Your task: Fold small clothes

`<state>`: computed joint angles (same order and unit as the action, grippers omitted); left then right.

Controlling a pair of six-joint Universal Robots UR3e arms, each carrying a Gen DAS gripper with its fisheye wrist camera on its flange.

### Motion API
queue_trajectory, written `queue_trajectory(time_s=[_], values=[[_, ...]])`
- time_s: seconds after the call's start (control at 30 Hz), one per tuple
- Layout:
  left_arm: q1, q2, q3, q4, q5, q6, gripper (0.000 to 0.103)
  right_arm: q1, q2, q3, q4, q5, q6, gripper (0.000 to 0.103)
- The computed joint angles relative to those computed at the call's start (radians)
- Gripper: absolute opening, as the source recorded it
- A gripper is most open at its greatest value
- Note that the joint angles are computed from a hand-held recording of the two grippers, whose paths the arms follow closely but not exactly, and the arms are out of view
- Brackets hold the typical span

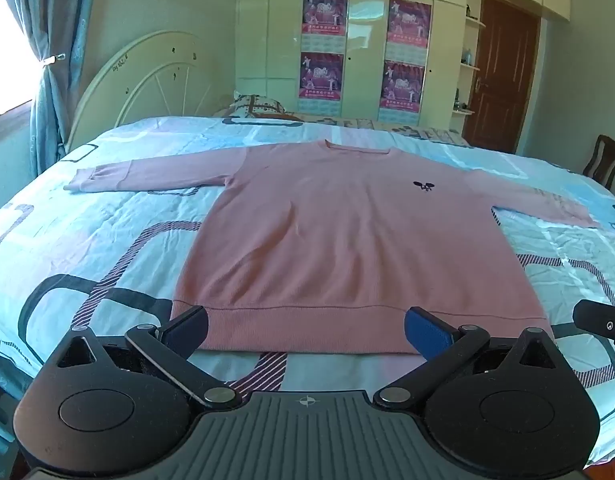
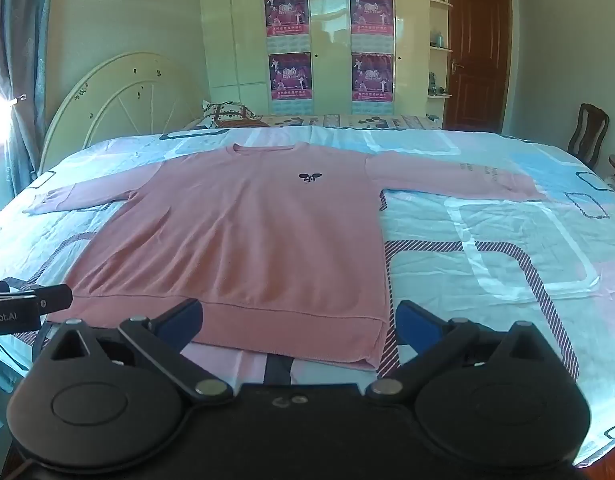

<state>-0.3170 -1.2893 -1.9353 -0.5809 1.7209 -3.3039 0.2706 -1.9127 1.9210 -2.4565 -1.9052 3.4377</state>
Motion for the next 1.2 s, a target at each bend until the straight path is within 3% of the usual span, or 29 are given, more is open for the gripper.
queue_trajectory(time_s=[0.43, 1.2], values=[[-0.007, 0.006, 0.039, -0.048, 0.013, 0.004, 0.103, 0.006, 0.008, -0.007, 0.012, -0.002, 0.005, 0.103], [-0.03, -0.018, 0.02, -0.008, 0.043, 0.004, 0.103, 0.004, 0.001, -0.009, 0.018, 0.004, 0.004, 0.103]])
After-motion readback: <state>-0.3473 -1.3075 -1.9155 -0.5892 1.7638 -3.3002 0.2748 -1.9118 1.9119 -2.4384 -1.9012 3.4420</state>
